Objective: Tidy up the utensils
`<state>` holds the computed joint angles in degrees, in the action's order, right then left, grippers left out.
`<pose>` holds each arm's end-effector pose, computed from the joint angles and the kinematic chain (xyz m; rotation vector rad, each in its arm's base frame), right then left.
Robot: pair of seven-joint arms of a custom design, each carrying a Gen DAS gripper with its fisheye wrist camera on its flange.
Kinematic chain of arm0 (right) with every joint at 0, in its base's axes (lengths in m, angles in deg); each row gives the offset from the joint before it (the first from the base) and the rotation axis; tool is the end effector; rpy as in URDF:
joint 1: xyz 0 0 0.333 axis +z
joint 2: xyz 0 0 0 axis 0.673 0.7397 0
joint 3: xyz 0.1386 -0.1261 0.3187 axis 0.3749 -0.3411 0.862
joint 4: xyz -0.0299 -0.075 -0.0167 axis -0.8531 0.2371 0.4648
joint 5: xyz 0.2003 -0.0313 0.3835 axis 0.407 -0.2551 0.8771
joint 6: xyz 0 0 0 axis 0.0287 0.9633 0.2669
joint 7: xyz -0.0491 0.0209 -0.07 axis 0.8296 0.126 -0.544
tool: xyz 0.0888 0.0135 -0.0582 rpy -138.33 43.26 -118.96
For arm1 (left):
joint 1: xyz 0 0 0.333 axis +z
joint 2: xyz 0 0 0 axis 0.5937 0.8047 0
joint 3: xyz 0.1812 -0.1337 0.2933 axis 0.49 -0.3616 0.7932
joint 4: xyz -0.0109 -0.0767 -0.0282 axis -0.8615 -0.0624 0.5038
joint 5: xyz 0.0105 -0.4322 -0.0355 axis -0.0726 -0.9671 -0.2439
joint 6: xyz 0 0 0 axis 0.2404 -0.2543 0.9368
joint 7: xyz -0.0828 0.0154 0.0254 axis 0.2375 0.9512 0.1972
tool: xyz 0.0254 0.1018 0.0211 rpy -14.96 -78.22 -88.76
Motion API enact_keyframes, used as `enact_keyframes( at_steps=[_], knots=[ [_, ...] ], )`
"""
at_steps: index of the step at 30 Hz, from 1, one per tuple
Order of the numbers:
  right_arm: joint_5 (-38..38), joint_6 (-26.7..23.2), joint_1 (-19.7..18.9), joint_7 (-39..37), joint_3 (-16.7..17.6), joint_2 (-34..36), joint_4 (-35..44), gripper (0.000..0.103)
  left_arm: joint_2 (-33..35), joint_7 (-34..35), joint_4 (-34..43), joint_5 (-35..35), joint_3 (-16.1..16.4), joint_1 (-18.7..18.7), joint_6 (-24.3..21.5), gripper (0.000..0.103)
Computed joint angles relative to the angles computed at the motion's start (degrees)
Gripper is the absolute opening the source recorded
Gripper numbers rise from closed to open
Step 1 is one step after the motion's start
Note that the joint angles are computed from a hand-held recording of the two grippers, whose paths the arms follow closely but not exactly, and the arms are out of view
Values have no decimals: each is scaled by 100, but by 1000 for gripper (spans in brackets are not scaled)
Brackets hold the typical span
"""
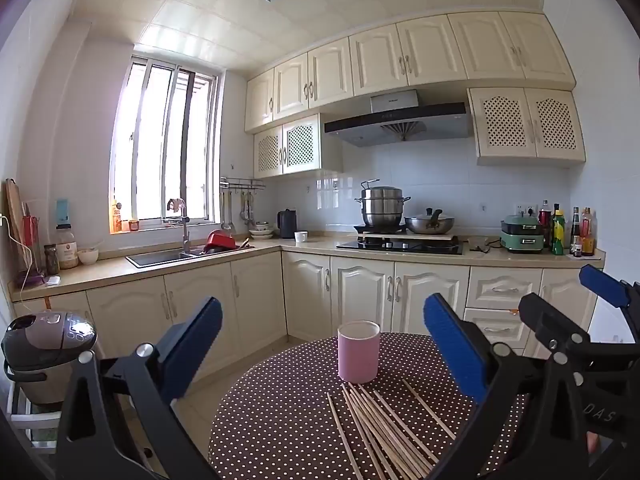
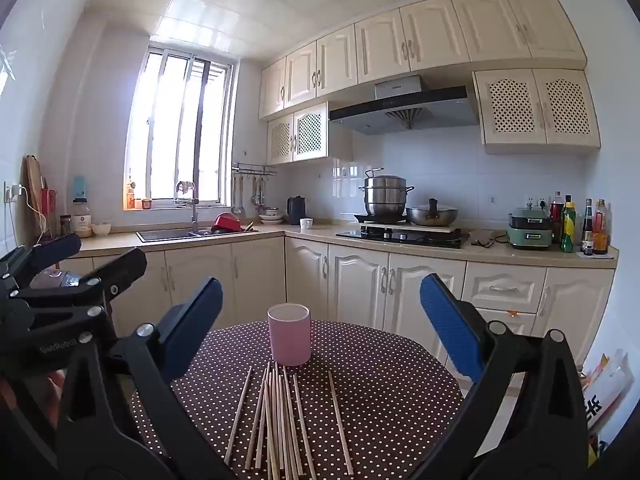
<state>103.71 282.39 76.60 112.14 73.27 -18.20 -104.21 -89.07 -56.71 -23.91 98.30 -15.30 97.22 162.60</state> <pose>0.5655 0.3915 0.6713 -1.4412 0.8506 -0.8121 0.4832 -0.4064 0.6818 -1.4142 0.9957 -0.8683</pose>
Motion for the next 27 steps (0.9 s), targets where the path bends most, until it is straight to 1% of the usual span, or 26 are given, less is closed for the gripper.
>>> enact_keyframes(
  at_steps=[2, 9, 10, 16, 20, 22, 27],
  knots=[
    [86, -45, 51, -74, -46, -8, 11, 97, 3, -10, -14, -8, 8, -11, 19, 99],
    [-29, -33, -21, 42, 12, 15, 27, 97, -36, -74, -106, 35, 85, -89, 90, 99],
    [-1, -2, 14, 6, -9, -5, -4, 97, 8, -27, -36, 45, -3, -31, -10, 99],
    [76, -28, 55, -68, -42, -6, 33, 97, -22, -37, -82, 35, 13, -56, 6, 99],
    [25, -50, 10, -27, -16, 29, 72, 97, -26, -33, -62, 23, 1, -49, -12, 99],
    [68, -66, 47, -68, -54, 39, 105, 97, -33, -42, -33, 14, -41, -11, -23, 99],
    [161, -138, 114, -151, -129, 75, 213, 97, -19, -6, -37, 4, -7, -20, -3, 99]
  ],
)
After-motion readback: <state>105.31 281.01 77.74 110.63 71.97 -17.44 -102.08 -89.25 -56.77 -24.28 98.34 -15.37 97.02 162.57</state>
